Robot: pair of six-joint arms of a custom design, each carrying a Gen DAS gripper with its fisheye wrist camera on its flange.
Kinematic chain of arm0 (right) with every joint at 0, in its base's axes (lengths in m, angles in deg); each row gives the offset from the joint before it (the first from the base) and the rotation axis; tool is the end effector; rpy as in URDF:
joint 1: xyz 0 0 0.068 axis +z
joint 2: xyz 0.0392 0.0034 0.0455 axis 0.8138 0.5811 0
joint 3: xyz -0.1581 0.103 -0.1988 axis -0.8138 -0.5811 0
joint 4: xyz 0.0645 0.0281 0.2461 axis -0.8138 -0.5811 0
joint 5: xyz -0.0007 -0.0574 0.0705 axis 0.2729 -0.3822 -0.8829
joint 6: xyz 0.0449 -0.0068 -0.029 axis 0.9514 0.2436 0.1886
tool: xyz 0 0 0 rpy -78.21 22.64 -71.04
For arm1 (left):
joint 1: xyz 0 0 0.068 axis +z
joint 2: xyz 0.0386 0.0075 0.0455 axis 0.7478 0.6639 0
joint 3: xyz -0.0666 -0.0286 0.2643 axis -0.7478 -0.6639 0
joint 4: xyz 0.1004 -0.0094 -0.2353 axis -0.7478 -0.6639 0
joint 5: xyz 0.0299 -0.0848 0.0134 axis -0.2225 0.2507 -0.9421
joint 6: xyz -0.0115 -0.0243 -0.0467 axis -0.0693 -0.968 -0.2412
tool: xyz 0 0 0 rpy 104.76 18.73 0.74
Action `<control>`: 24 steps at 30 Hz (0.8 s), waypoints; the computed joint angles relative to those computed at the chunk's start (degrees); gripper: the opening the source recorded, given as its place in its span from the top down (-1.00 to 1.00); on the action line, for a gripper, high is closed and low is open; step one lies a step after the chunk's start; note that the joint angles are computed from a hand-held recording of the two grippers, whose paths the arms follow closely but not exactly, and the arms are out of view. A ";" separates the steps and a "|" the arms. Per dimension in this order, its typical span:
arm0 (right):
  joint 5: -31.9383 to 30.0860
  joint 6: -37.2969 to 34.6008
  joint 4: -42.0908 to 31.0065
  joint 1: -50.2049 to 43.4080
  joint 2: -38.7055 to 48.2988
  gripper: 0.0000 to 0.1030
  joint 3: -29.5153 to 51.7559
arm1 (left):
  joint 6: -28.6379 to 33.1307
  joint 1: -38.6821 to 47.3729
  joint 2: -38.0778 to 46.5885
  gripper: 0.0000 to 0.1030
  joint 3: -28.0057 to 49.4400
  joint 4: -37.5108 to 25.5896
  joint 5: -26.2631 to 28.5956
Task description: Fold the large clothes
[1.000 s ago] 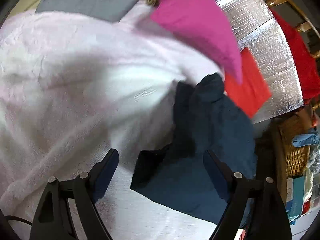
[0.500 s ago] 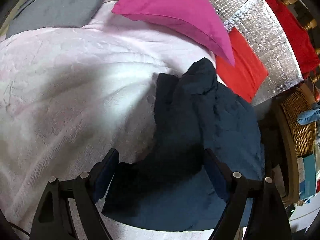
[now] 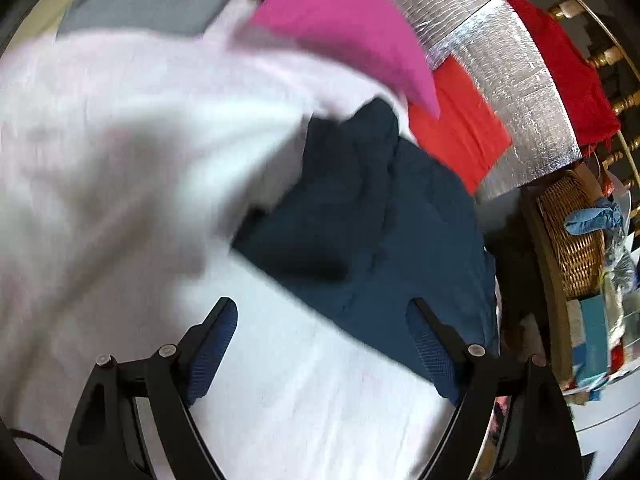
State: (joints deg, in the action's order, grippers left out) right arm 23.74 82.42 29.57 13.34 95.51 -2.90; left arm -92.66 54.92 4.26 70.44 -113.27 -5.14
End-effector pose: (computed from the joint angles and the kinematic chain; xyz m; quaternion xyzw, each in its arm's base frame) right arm 0.1334 -0.0846 0.1915 0.4457 0.7362 0.3313 0.3867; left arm 0.3028 0.0121 0.2578 -0.0508 0.9247 -0.3283 0.1861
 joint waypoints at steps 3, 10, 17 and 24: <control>4.46 5.29 4.40 6.08 1.91 -0.60 -1.51 | -1.69 0.04 1.47 -0.68 -1.27 -0.64 0.87; 10.18 13.41 18.28 11.53 16.64 -0.60 -3.46 | -12.75 -1.85 9.13 -0.68 0.30 7.79 3.51; 12.78 22.92 38.34 14.10 28.49 -0.61 -4.57 | -27.27 -2.63 13.15 -0.65 -2.42 25.28 11.91; 16.17 20.22 41.24 15.20 32.40 0.07 -2.37 | -28.96 -6.66 12.42 0.03 -2.60 30.31 6.10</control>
